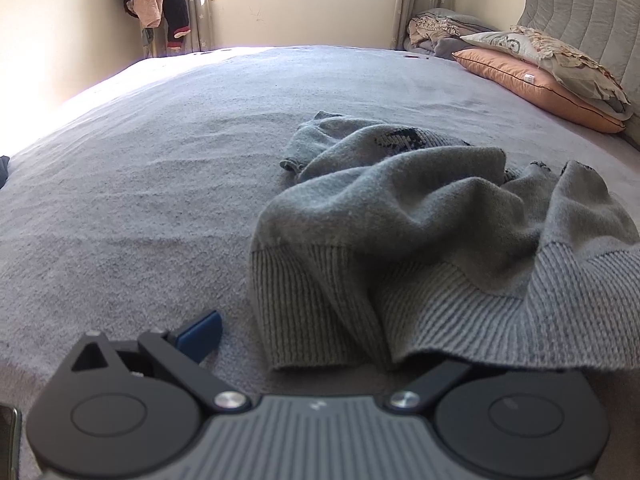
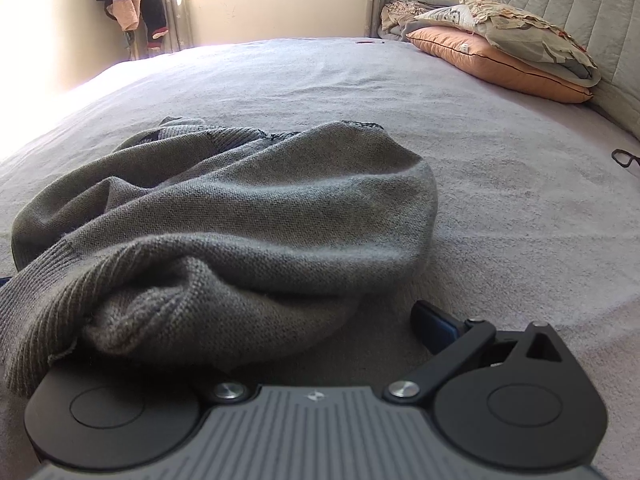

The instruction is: Fold clothes

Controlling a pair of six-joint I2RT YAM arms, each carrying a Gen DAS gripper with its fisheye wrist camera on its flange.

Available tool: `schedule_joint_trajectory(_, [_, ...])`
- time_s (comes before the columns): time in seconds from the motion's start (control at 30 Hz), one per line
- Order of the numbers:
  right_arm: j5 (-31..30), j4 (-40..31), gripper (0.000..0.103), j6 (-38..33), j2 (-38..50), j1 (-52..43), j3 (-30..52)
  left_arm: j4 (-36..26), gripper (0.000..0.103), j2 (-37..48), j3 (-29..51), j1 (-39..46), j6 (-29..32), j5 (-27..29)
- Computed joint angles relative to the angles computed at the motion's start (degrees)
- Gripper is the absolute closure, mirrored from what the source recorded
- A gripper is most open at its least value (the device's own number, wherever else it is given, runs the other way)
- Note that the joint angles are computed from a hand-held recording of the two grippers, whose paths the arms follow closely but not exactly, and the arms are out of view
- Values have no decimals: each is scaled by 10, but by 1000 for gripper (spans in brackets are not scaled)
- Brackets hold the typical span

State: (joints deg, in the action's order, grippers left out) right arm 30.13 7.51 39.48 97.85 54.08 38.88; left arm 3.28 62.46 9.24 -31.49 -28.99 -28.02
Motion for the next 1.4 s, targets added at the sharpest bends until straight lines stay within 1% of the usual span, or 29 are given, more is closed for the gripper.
schedule_joint_trajectory(0.07, [-29, 13, 0, 15, -23, -23, -19, -29, 0, -22, 6, 13, 11, 16])
schedule_joint_trajectory(0.17, [-57, 26, 0, 33, -47, -52, -39, -53, 0, -50, 7, 40, 28, 45])
schedule_joint_trajectory(0.27, [-44, 22, 1, 67, -70, -70, -52, -73, 0, -77, 11, 81, 48, 80])
schedule_joint_trajectory(0.33, [-36, 16, 0, 101, -87, -84, -63, -88, 0, -105, 12, 118, 72, 114])
schedule_joint_trajectory(0.43, [-68, 56, 1, 153, -118, -117, -104, -105, 0, -146, 12, 182, 120, 174])
schedule_joint_trajectory(0.47, [-75, 74, 1, 169, -127, -124, -118, -103, 0, -147, 13, 194, 136, 183])
schedule_joint_trajectory(0.57, [-51, 88, 1, 195, -147, -123, -134, -77, 0, -127, 11, 216, 177, 201])
schedule_joint_trajectory(0.67, [-28, 109, 1, 200, -158, -118, -147, -45, 0, -108, 6, 216, 187, 204])
schedule_joint_trajectory(0.73, [-68, 146, 1, 202, -152, -134, -158, -20, 0, -105, -2, 195, 186, 198])
schedule_joint_trajectory(0.8, [-132, 196, 1, 221, -135, -156, -172, 7, 2, -96, -8, 168, 185, 181])
schedule_joint_trajectory(0.83, [-168, 228, 2, 231, -123, -173, -182, 23, 5, -87, -12, 158, 185, 172])
schedule_joint_trajectory(0.87, [-178, 247, 4, 242, -118, -176, -189, 40, 15, -75, -14, 155, 187, 173])
schedule_joint_trajectory(0.9, [-188, 267, 9, 253, -112, -179, -196, 55, 27, -63, -16, 154, 188, 177])
schedule_joint_trajectory(0.93, [-193, 276, 19, 248, -108, -181, -196, 67, 30, -53, -18, 162, 187, 193])
schedule_joint_trajectory(0.97, [-206, 281, 26, 228, -104, -183, -191, 80, 37, -43, -21, 170, 187, 207])
schedule_joint_trajectory(1.0, [-215, 279, 42, 221, -97, -181, -182, 95, 43, -35, -25, 177, 188, 219])
schedule_joint_trajectory(1.03, [-223, 275, 55, 214, -90, -178, -173, 107, 46, -27, -28, 180, 190, 225])
schedule_joint_trajectory(1.07, [-232, 272, 64, 206, -83, -175, -164, 113, 60, -26, -29, 187, 193, 238])
schedule_joint_trajectory(1.1, [-236, 269, 83, 202, -80, -173, -159, 115, 80, -26, -29, 196, 196, 254])
schedule_joint_trajectory(1.13, [-226, 253, 87, 191, -87, -167, -151, 103, 88, -33, -25, 213, 193, 284])
schedule_joint_trajectory(1.17, [-216, 237, 89, 180, -94, -161, -143, 80, 89, -46, -17, 234, 181, 313])
schedule_joint_trajectory(1.2, [-185, 226, 94, 148, -112, -151, -140, 57, 90, -69, -12, 255, 168, 341])
schedule_joint_trajectory(1.23, [-155, 218, 95, 114, -130, -141, -137, 36, 91, -121, -15, 283, 164, 372])
schedule_joint_trajectory(1.27, [-111, 216, 95, 70, -152, -125, -136, 13, 91, -172, -16, 311, 156, 405])
schedule_joint_trajectory(1.33, [-53, 257, 97, 0, -191, -98, -147, -40, 91, -296, -14, 370, 153, 481])
schedule_joint_trajectory(1.37, [-28, 282, 100, -40, -208, -86, -152, -64, 91, -349, -9, 398, 153, 519])
schedule_joint_trajectory(1.4, [-22, 280, 100, -49, -229, -85, -155, -87, 91, -374, -3, 410, 152, 535])
